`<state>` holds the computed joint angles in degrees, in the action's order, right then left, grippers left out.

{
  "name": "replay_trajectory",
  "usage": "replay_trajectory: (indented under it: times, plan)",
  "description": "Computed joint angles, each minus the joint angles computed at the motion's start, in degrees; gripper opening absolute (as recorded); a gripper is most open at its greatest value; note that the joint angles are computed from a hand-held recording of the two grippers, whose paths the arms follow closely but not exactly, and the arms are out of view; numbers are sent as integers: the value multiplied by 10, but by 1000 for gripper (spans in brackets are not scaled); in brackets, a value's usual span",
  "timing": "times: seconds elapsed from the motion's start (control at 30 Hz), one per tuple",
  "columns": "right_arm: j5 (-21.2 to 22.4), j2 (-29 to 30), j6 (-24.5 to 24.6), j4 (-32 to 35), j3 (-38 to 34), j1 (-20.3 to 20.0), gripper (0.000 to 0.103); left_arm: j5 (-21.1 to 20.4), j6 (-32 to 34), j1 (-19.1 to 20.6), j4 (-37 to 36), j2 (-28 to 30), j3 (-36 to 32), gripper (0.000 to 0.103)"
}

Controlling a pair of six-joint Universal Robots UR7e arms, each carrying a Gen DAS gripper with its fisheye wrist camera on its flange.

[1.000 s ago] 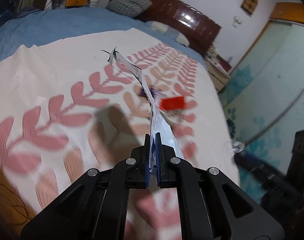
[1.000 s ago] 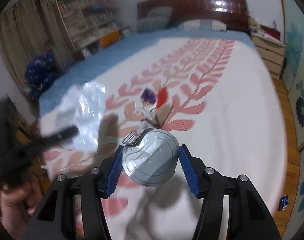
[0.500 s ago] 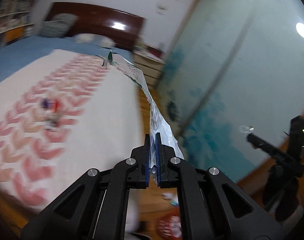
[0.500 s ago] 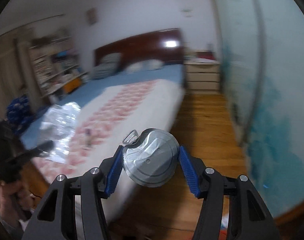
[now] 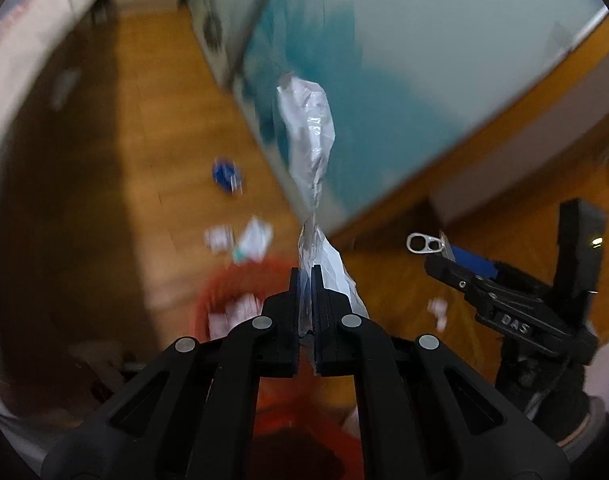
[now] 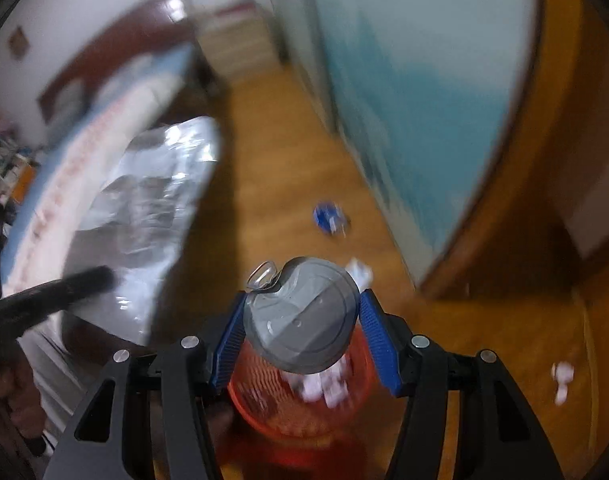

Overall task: Collect trash
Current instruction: 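Carry the plastic bag and tin lid to the red basket and release both, then swing both tools back toward the remaining trash on the bed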

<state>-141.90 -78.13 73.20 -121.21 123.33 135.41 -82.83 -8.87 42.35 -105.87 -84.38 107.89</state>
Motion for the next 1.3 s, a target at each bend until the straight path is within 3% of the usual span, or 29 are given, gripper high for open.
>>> replay_trajectory:
  times: [0.1, 0.2, 0.37, 0.83, 0.9, 1.0, 1.3]
  plan:
    - [32, -5, -16, -58, 52, -23, 56, -12, -27, 9, 45, 15, 22, 4]
    - [61, -9, -33, -127, 94, -52, 56, 10, -24, -6, 63, 18, 30, 4]
    - [65, 32, -53, -176, 89, -58, 56, 22, -24, -11, 90, 28, 37, 4]
    - [60, 68, -68, -191, 74, -67, 57, 20, -54, -19, 119, 44, 38, 6]
    - [62, 69, -69, -193, 73, -67, 63, 19, -55, -19, 123, 46, 37, 12]
    - [52, 71, -60, -175, 65, -61, 69, 25, -62, -19, 126, 45, 36, 40]
    - [48, 69, -46, -155, 53, -59, 69, 21, -65, -11, 110, 35, 34, 42]
